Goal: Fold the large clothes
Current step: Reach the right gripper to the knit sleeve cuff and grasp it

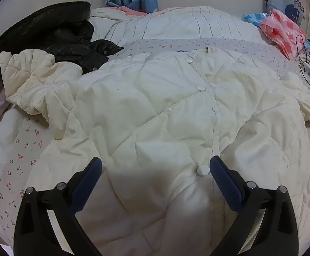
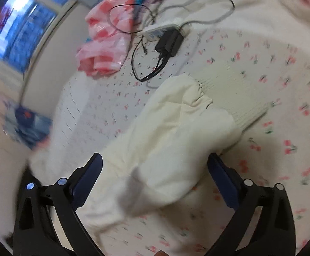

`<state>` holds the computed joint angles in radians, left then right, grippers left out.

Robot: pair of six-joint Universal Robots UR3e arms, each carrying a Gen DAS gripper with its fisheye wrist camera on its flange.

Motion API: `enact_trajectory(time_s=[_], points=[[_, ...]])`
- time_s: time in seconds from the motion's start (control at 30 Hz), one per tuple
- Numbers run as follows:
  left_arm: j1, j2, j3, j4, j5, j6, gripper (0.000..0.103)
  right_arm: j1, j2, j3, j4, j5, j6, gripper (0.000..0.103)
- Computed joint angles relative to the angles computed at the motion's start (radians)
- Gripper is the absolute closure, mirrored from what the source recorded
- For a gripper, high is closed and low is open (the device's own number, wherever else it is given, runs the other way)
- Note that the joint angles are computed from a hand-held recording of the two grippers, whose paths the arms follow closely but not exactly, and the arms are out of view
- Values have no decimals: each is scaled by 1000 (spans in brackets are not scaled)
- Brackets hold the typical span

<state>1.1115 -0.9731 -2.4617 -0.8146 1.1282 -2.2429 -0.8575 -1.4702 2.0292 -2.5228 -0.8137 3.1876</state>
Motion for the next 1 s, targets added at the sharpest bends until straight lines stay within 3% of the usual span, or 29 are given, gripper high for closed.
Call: enact_trajectory(time_s=[0.07,0.17,0.3,0.37,0.47,0.5,0.53,0.6,0.67,0.8,0.9,1.0], points=[[-1,2,1,2,-1,1,6,4,66,-35,-30,14,96,7],[-2,-3,4,0,3,-1,6,-37,93,57,-176,84,207,7],[5,3,10,-20,-6,5,6,-133,15,236,-215,189,189,8],[10,8,11,-25,-13,5,6,-172,-47,304,-173,215,111,7],[6,15,6,-26,-9,9,6,-112,44,222,-231,171,129,7],[3,16,8,-28,-6,8,6,-76,124,166,-352,162,190,8],[2,16,10,-29,-5,6,6,-65,163,145,-415,162,212,12],[3,26,19,-42,-9,-2,6,-21,231,40,-422,144,253,59],[4,38,26,-55,-16,-7,6,14,249,-55,-388,134,275,90],[39,116,27,-123,-82,-3,6,108,211,-344,-278,176,244,94],[57,184,27,-162,-125,-13,6,133,212,-535,-360,276,274,95],[65,201,55,-239,-152,-8,6,146,275,-671,-322,206,274,95]])
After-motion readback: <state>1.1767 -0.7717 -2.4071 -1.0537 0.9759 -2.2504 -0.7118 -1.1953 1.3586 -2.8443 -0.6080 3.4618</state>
